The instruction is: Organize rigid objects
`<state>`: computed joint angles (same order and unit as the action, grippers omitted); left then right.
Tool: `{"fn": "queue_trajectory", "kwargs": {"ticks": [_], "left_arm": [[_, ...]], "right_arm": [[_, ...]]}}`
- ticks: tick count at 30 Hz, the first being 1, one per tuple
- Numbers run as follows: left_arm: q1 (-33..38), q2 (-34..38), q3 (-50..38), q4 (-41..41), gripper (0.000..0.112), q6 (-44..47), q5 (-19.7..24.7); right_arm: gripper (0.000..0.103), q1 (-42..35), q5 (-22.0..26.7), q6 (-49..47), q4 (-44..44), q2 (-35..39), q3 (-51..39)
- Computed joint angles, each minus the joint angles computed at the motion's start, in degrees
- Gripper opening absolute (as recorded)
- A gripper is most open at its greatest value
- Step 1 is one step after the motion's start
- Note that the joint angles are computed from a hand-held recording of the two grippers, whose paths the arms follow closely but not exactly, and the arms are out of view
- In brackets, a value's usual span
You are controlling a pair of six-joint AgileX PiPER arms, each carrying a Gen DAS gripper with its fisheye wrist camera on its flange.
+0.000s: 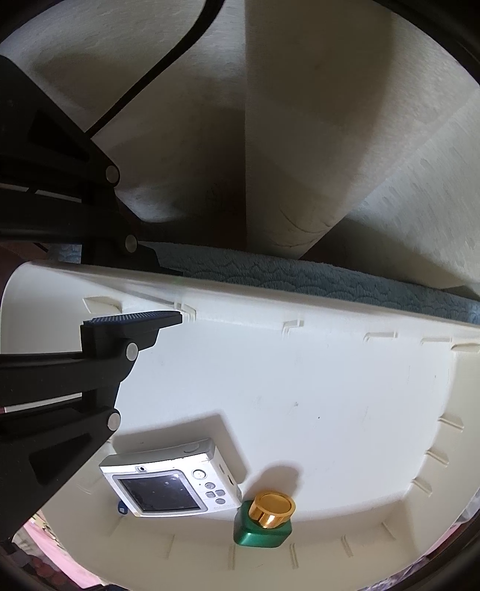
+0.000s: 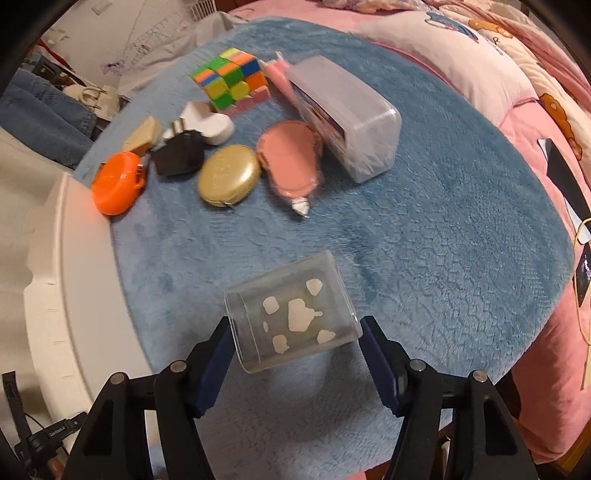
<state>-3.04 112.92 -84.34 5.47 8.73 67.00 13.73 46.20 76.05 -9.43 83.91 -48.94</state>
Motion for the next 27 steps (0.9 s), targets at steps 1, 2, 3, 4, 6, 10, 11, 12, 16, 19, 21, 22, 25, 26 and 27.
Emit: {"fn": "queue_trajectory", "kwargs": {"ticks": [1, 2, 3, 4, 6, 10, 11, 12, 16, 19, 21, 22, 25, 26, 27], "left_arm": [[0.03, -0.04, 0.06, -0.26, 0.015, 0.43, -0.12], [0.05, -0.03, 0.13, -0.44, 0.015, 0.72, -0.25], [0.07, -0.04, 0.21, -0.66, 0.015, 1.06, -0.4], [0.12, -0.02, 0.28, -0.91, 0.015, 1.48, -0.56], [0.1, -0.21, 0.41, -1.03, 0.015, 2.0, -0.64], [-0.04, -0.28, 0.63, -1.48, 0.015, 2.78, -0.95], [-0.06, -0.29, 0.65, -1.67, 0.015, 3.0, -1.0], [-0.05, -0.29, 0.67, -1.82, 0.015, 3.17, -1.06], [0.52, -0.64, 0.83, -2.5, 0.015, 4.39, -1.07], [0.96, -0.9, 0.98, -2.89, 0.015, 5.17, -1.05], [1.16, -1.01, 1.05, -3.15, 0.015, 5.53, -1.09], [1.23, -1.18, 1.22, -3.23, 0.015, 5.71, -1.22], [1.41, -1.63, 1.52, -3.48, 0.015, 6.3, -1.49], [1.5, -1.69, 1.6, -3.59, 0.015, 6.47, -1.53], [1.61, -1.74, 1.7, -3.68, 0.015, 6.62, -1.58]], "right_arm": [[0.068, 0.98, 0.03, 1.34, -1.15, -0.39, -0.2], [0.068, 2.62, 0.08, 3.42, -3.35, -0.85, -0.55], [0.068, 4.51, 0.13, 5.47, -5.97, -1.32, -0.76], [0.068, 6.03, 0.26, 6.98, -8.15, -1.6, -1.12], [0.068, 9.06, 0.17, 9.99, -12.77, -2.19, -2.01], [0.068, 14.12, -0.26, 14.8, -20.68, -2.35, -4.23], [0.068, 15.23, -0.28, 15.25, -22.62, -2.08, -5.12], [0.068, 15.94, -0.34, 15.19, -24.08, -1.52, -6.25], [0.068, 19.73, -0.26, 15.76, -30.41, -0.41, -9.14], [0.068, 22.21, 0.83, 15.14, -34.0, 0.86, -11.69], [0.068, 22.69, 0.07, 13.67, -35.14, 1.84, -13.29], [0.068, 22.77, -0.63, 12.6, -35.3, 2.28, -14.04], [0.068, 22.94, -1.7, 8.9, -35.33, 3.69, -16.13], [0.068, 23.01, -2.14, 7.74, -35.16, 4.11, -16.81], [0.068, 23.02, -2.72, 6.55, -34.94, 4.55, -17.41]]}}
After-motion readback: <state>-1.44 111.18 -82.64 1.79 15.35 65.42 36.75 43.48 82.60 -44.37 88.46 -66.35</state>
